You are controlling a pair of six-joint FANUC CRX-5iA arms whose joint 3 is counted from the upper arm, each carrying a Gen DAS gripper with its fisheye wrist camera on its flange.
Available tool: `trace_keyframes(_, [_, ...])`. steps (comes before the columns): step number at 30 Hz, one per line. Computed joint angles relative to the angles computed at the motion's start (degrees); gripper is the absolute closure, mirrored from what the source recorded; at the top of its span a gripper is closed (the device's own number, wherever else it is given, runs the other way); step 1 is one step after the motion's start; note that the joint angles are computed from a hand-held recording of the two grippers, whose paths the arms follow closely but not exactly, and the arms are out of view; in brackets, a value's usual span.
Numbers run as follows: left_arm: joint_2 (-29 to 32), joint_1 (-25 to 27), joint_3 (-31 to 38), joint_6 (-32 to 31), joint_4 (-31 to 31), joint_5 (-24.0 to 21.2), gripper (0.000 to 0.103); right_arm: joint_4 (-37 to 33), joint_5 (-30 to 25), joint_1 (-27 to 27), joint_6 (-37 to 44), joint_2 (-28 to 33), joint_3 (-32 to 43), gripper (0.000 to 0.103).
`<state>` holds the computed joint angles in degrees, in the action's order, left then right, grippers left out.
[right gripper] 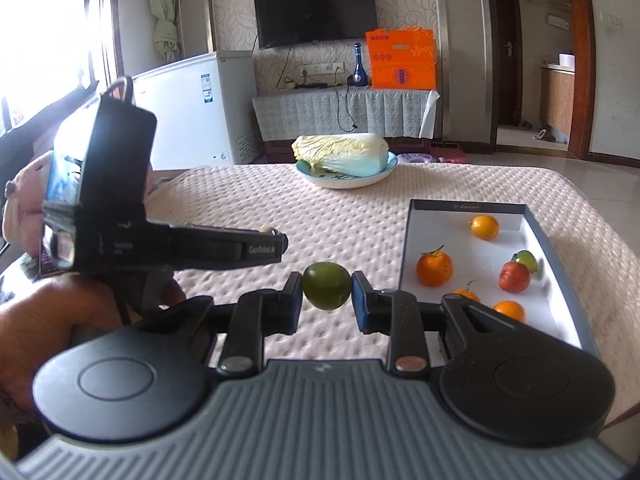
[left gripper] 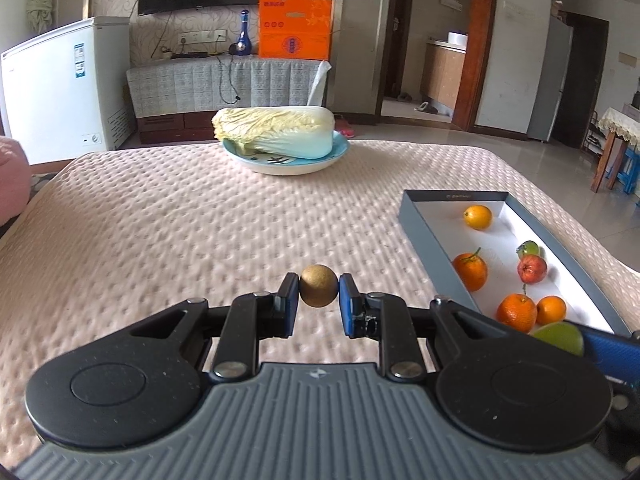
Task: Organize fruits
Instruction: 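Carry the brown fruit with the left gripper while the right gripper carries the green tomato to the box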
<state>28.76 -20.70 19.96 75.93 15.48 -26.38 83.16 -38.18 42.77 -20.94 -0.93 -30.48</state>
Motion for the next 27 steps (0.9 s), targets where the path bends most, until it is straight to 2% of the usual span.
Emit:
trace_keyframes(9, [1.4, -2.0, 0.2, -6.4, 6.6, 1.6, 0.078, -1.3, -2.6, -0.4, -0.5, -2.2, -2.1, 0.074])
trace_keyframes(13, [2.1, -3.7, -0.7, -12.8, 13.3, 2.6, 0.078, -3.8, -5.3, 0.2, -0.3, -3.5, -3.0, 0.074])
trace_keyframes(15, [2.6, -4.6, -0.5, -14.7, 14.7, 2.6, 0.078, -5.6, -6.8, 0.8, 0.9, -3.8, -3.2, 0.074])
trace_keyframes(21, [5.1, -6.9, 2.3, -15.5, 15.8, 1.0, 0.077, -10.0, -10.1, 1.6, 3.1, -4.8, -3.8, 0.074])
trace_keyframes(27, [8.0, -8.6, 6.5, -13.0, 13.9, -0.5, 0.077, -11.6, -10.8, 1.5, 4.5, -5.6, -4.6, 0.074])
